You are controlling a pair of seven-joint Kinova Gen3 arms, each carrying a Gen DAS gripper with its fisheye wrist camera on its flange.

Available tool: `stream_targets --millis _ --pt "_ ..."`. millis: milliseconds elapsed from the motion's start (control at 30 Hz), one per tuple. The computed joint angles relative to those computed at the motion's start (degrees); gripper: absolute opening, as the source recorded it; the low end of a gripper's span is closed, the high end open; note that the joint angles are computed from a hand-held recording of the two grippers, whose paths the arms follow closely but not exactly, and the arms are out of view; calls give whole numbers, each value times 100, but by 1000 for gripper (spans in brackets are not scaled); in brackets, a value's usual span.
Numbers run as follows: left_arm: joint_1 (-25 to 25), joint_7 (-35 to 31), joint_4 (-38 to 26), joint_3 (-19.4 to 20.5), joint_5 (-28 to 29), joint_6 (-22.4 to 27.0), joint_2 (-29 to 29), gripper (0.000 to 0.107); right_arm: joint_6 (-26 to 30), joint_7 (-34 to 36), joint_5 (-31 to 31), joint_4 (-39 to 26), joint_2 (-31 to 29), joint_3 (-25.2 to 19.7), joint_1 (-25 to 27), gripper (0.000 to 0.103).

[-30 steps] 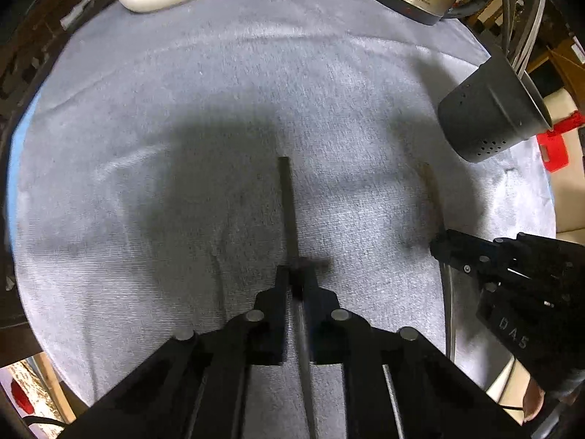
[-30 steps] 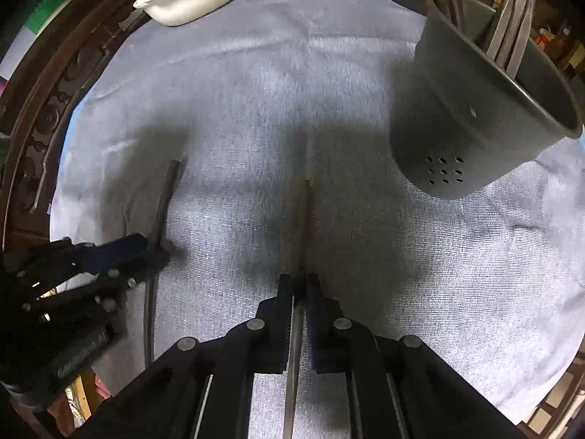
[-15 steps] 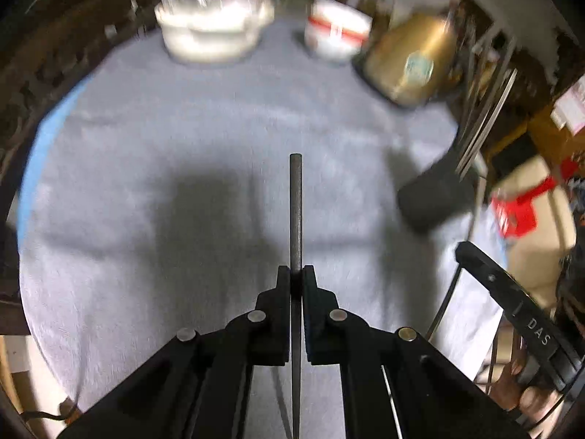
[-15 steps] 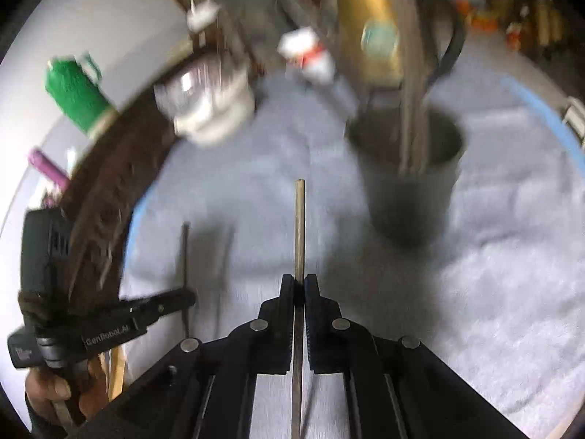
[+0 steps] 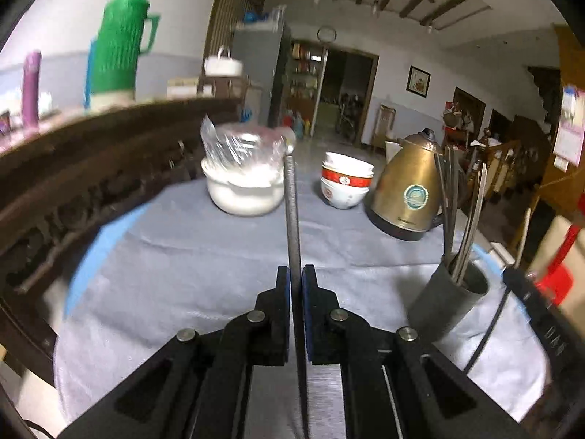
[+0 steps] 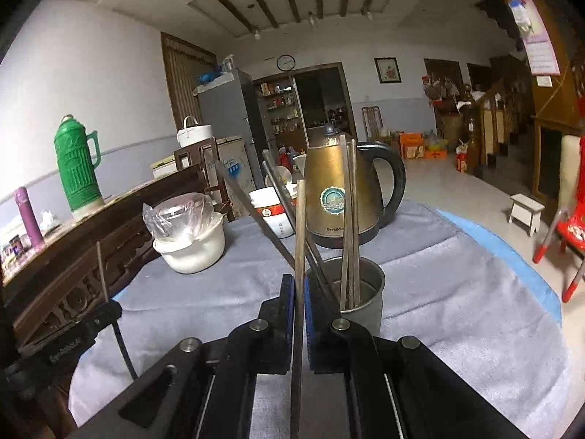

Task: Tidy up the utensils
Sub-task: 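Lift both chopsticks and lower them into the grey holder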

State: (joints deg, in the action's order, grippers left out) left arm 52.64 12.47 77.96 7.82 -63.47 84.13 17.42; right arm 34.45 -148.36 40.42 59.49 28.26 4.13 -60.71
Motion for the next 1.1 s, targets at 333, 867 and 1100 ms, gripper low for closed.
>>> stream_targets --millis 333,867,1100 --pt "260 320 407 380 -129 256 -453 8 -290 -301 484 1002 -695 -145 -114 7" --pt "-236 464 376 801 246 -436 -1031 7 -360 -60 -150 1056 -1067 -781 582 6" --pt "-641 -163 -355 667 194 -1214 -943 7 -367 315 -562 408 -985 -740 870 6"
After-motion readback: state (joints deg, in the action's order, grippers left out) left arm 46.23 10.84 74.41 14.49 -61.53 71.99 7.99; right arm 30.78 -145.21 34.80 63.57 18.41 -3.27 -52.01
